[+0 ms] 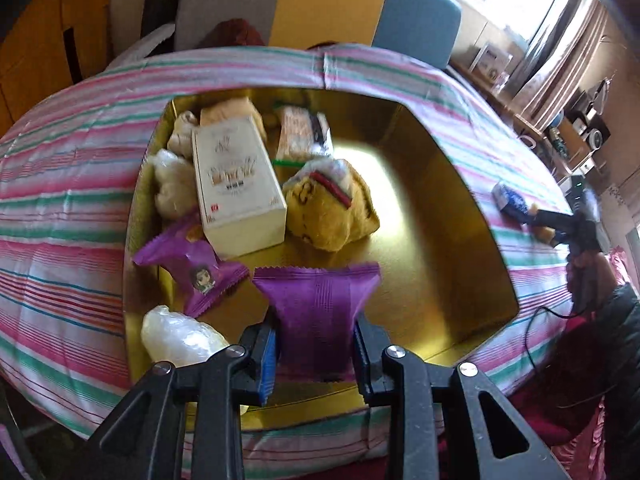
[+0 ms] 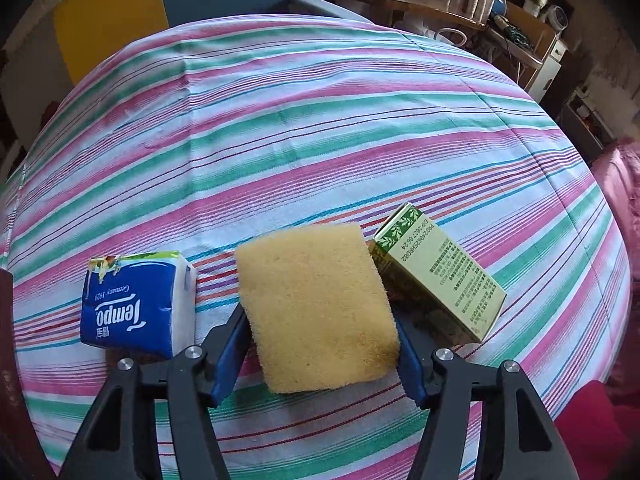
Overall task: Organize objects
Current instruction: 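Lower the purple packet into the tray and open the left gripper, then carry the yellow sponge into the tray and open the right gripper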
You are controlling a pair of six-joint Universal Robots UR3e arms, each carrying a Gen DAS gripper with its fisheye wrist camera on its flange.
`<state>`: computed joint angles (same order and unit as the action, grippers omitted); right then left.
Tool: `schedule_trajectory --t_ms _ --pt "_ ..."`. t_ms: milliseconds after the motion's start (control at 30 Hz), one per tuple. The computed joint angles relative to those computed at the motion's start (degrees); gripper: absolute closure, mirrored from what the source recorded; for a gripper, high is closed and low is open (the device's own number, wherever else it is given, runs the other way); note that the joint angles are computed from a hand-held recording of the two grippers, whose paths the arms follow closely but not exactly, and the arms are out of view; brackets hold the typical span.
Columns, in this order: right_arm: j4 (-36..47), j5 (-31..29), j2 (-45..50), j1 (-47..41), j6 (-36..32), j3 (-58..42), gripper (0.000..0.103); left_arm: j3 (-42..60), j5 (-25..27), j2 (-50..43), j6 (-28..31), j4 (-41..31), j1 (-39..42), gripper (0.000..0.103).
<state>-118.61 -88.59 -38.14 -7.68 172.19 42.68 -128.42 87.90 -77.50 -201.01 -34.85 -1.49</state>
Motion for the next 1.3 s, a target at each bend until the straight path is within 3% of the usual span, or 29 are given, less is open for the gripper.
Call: schedule_trajectory --t_ms 167,433,833,1300 --pt "1.22 -0.66 1.63 0.20 -0.64 -2.85 0.038 -0.92 1.84 -3.25 -0.61 1.10 0.21 0.069" --pt "0.94 -1.10 2.15 0.31 -1.50 -3.49 0.040 -3.06 4.12 -1.00 -1.66 2.34 0.11 0.067" --pt "-1.36 -2.18 1.79 0.88 -3.21 -1.95 0.047 0.80 16.12 1.59 -4.16 0.21 -7.44 0.067" --pt "-2.75 -1.71 -0.23 0.93 -1.83 1.19 0.048 1.34 18.24 2.47 -5.47 -0.06 -9.55 0.067"
